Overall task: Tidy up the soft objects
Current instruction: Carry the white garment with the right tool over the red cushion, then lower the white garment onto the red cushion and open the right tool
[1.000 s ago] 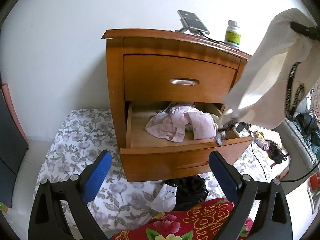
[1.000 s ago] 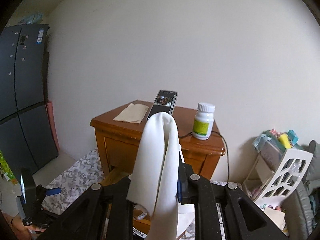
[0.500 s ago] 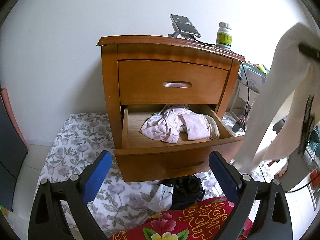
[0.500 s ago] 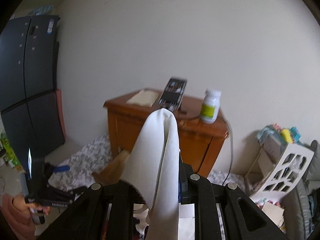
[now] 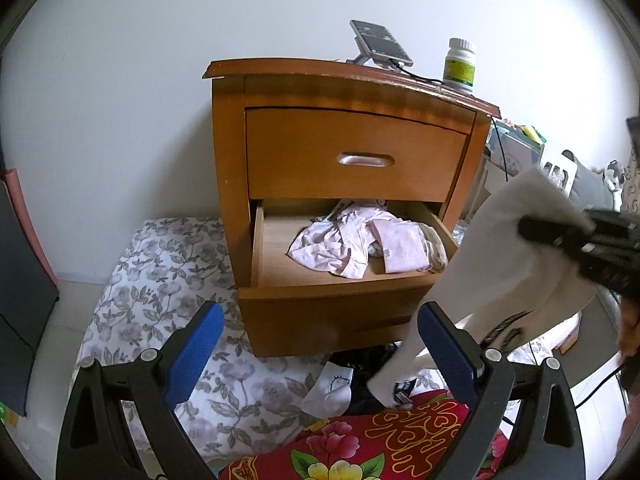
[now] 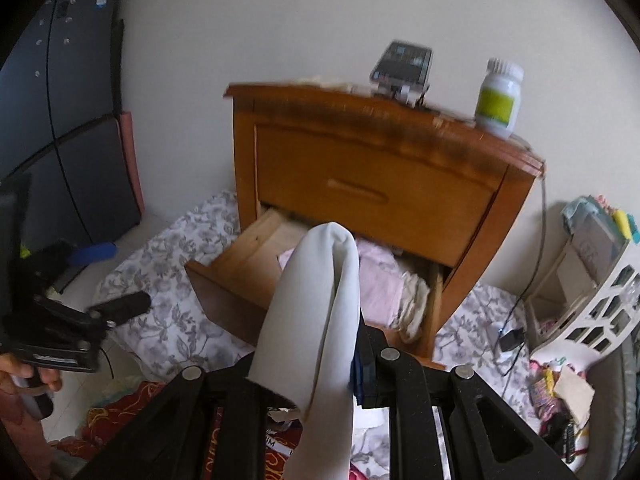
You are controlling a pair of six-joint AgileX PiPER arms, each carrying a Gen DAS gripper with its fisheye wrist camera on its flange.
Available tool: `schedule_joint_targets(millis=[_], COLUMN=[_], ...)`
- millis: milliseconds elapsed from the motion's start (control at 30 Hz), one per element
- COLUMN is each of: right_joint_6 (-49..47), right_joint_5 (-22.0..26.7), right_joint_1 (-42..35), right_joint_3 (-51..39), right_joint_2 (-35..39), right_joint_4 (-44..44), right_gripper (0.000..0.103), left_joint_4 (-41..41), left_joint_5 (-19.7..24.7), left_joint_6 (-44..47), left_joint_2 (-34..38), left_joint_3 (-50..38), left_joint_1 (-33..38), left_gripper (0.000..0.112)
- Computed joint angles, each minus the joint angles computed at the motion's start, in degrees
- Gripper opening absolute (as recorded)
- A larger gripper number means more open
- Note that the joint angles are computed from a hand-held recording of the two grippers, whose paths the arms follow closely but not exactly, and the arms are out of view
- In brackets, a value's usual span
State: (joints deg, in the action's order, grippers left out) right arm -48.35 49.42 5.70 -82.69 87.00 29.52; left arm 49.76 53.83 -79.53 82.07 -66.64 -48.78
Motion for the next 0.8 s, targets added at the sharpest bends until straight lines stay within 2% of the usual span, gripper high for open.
schedule_joint_targets(millis=[333, 800], right_joint_6=[1.14, 12.1], right_joint_5=[-8.96, -18.38], right_joint_1=[5.42, 12.09], right_joint_3=[6.75, 12.58], right_joint_2=[5.12, 13.5], right_joint_4=[-2.89, -13.79], right_gripper=[0.019, 0.019], left_joint_4=[-1.88, -5.43], left_joint_5=[-1.87, -4.62], left_joint_6=[1.44, 4.21], left_joint_2=[1.1, 3.33], left_joint_3=[0.31, 0.51], left_joint_1=[2.15, 5.3], left_gripper=[0.098, 0.098])
